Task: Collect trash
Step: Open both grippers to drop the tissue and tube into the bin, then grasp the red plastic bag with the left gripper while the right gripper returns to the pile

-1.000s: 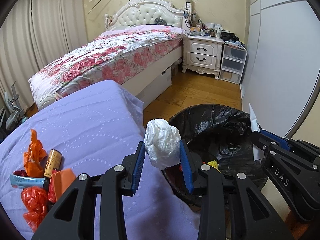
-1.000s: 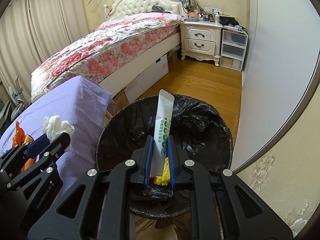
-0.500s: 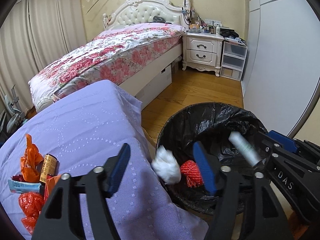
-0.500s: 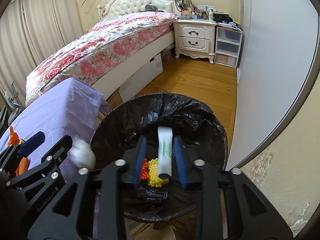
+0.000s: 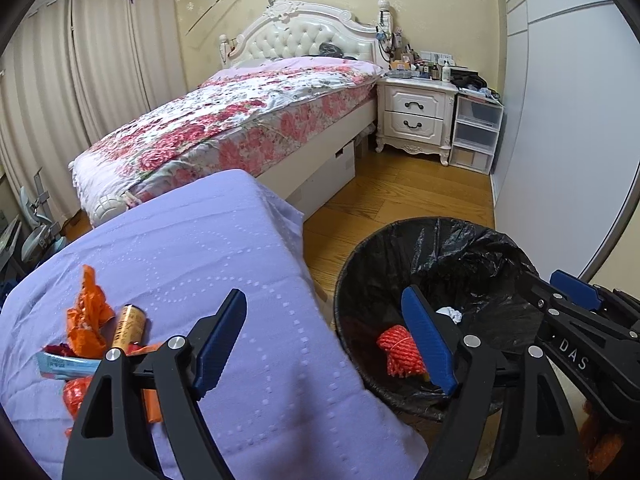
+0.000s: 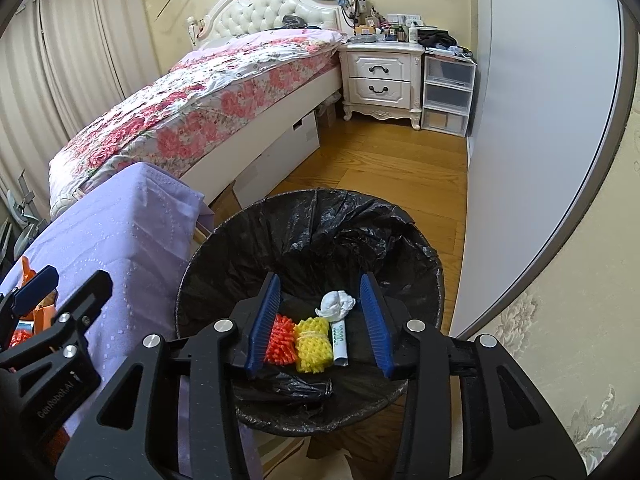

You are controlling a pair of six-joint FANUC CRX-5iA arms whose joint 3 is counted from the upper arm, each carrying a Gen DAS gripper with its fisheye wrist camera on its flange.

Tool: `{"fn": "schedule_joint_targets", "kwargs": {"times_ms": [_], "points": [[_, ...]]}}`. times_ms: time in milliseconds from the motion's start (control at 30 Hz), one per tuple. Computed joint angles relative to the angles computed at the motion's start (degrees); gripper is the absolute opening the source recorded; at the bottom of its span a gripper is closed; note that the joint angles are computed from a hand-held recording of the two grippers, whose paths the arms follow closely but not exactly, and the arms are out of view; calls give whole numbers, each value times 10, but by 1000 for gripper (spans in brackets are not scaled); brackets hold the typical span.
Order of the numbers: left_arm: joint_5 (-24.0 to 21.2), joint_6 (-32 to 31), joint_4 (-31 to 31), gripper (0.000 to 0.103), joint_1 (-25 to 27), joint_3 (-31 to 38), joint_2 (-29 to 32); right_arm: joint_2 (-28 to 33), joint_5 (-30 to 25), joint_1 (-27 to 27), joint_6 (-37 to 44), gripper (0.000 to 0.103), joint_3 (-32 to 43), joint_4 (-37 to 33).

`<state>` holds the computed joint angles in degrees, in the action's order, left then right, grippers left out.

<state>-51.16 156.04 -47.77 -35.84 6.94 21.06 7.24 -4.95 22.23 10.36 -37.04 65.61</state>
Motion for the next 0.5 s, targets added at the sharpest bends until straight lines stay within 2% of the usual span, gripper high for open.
{"fn": "schedule_joint_targets", "kwargs": {"times_ms": [167,333,433,500], "points": [[-22,37,-17,77,-9,-31,-31,-15,3,15,15,42,-13,-17],[-46,80,-36,77,-18,-68,-65,-27,-15,62,110,42,-11,-129],[-62,103,-43,77,-22,-89,-84,-36,-16,80,114,42,-23,-128],[-70,118,-46,77,-23,-107,-99,-44,-21,100,137,42,-27,-157]]}}
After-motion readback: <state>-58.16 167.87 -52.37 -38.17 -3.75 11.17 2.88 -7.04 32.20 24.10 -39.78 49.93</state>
